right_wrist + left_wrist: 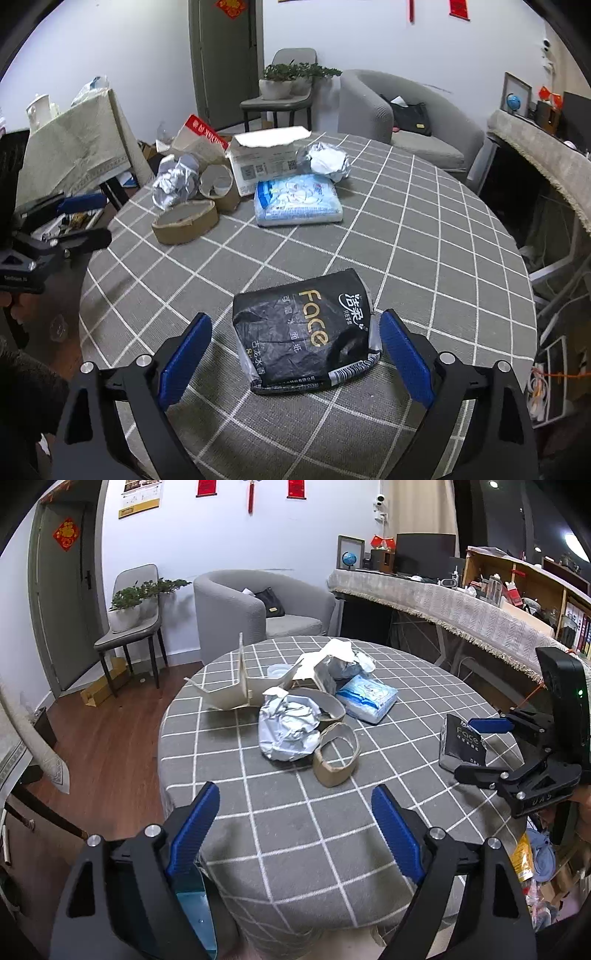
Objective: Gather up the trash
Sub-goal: 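Grasp the black 'Face' tissue pack with the right gripper, then grasp the brown cardboard ring with the left gripper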
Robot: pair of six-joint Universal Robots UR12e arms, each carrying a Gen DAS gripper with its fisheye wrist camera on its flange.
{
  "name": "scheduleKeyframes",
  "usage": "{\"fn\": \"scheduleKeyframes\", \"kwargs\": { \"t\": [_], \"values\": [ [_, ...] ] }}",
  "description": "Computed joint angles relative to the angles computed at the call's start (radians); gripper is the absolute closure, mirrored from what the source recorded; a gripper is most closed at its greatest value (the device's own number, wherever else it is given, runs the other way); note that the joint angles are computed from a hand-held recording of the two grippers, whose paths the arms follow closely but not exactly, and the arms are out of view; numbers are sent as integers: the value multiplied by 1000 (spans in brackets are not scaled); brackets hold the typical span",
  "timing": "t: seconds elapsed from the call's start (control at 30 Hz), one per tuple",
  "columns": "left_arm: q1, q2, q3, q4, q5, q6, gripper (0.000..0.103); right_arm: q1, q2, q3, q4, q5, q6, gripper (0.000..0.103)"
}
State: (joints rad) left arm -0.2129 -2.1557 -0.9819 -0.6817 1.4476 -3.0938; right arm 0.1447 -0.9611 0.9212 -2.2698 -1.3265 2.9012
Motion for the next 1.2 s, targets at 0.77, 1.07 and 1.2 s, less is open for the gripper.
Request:
{"fn": "scheduleKeyframes", "kwargs": {
  "t": [0.77,1.07,1.2],
  "values": [
    [-14,-102,165,-139,-87,24,46,-16,46,-94,35,64,62,31],
    [-18,-132,219,-194,-80,22,58,-13,75,-153,49,87,69,31],
    [-13,-138,230,-199,-93,2,65,-10,85,-175,59,83,71,31]
  ]
}}
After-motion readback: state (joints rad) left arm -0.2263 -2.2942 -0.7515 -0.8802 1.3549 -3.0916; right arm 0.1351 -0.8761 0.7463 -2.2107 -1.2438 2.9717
